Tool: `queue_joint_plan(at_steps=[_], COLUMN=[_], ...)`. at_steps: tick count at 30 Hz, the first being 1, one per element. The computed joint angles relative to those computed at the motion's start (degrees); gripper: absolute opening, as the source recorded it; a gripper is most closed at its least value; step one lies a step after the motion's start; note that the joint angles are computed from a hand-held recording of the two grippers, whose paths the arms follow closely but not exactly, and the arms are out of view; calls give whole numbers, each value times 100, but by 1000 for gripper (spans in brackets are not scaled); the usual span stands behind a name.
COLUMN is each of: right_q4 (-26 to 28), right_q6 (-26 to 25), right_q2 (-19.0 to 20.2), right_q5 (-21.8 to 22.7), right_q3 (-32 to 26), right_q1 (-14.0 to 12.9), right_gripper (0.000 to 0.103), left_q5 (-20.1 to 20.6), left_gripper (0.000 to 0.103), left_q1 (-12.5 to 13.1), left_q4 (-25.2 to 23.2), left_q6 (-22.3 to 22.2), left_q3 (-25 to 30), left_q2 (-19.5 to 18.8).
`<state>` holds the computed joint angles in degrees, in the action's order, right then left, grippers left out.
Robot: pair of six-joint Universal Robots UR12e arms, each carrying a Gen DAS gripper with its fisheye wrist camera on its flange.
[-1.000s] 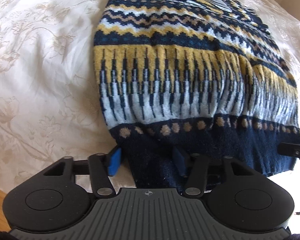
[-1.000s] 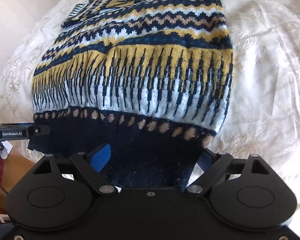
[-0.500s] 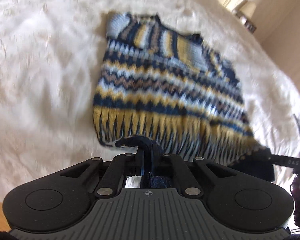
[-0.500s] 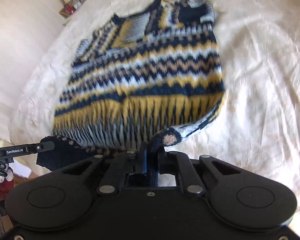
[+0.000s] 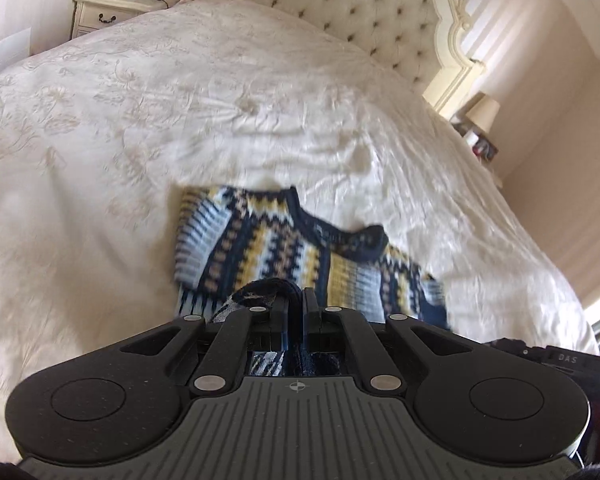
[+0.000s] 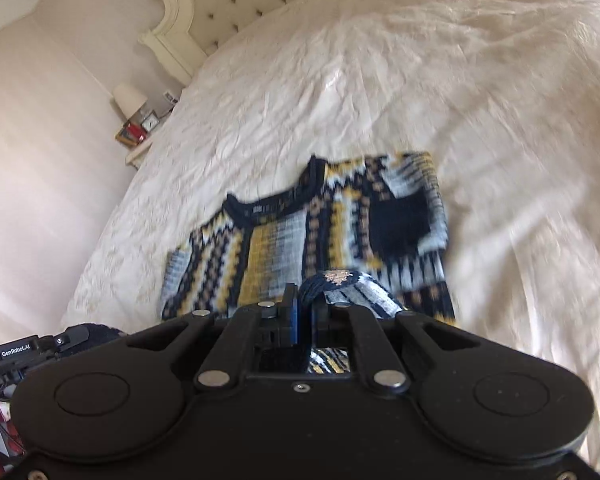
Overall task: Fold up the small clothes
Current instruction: 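Grasp the hem with both grippers and lift it toward the collar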
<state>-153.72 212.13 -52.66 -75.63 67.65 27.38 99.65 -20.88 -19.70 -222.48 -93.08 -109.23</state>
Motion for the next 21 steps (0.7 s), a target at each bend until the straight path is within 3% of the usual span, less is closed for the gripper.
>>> queue_joint_plan(at_steps=[7,21], right_q4=[470,2372], right_q6=[178,497], right_q2=[702,1863], right_q5=[-212,-561], right_q3=[-1159,-3202], right_q1=[-8,7], right_gripper=[12,13], left_q5=[-180,-637], left_gripper=[5,6], left_q1=[260,597], left_q4=[-122,-1090], left_q6=[177,772], left_q3=[473,1218], left_q2=[-396,-1031])
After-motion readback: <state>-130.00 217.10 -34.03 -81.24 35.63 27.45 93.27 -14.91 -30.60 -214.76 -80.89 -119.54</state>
